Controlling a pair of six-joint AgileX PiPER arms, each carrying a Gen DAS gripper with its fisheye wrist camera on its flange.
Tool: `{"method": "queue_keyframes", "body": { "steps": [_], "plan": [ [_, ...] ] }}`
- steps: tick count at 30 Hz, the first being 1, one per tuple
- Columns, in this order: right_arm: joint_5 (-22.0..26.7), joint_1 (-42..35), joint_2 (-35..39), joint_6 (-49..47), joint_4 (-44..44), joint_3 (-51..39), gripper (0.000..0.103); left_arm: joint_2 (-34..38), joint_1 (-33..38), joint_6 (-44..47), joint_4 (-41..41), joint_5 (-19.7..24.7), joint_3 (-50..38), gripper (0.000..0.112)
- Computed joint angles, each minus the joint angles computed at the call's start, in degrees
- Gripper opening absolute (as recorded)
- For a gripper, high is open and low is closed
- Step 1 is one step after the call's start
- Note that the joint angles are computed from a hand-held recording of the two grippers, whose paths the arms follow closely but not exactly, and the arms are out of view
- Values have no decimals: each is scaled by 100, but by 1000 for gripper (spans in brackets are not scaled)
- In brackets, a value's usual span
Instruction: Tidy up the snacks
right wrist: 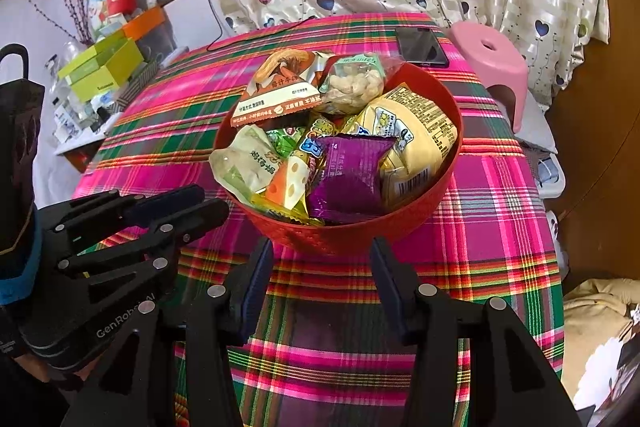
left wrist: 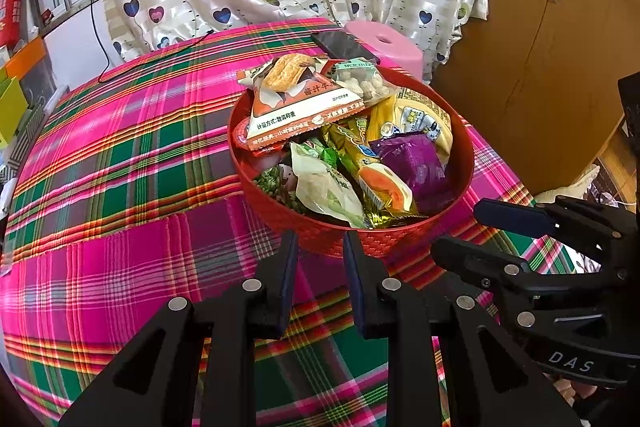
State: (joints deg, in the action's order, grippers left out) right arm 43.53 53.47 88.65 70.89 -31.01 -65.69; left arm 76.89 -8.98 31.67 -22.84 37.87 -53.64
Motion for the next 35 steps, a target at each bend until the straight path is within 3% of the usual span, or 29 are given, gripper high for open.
{"method": "queue_keyframes", "body": {
  "steps": [35],
  "plan": [
    [139,32,-106,-4,-5,-21,50,-281,-48,124,-74,102,115,24]
  ]
}}
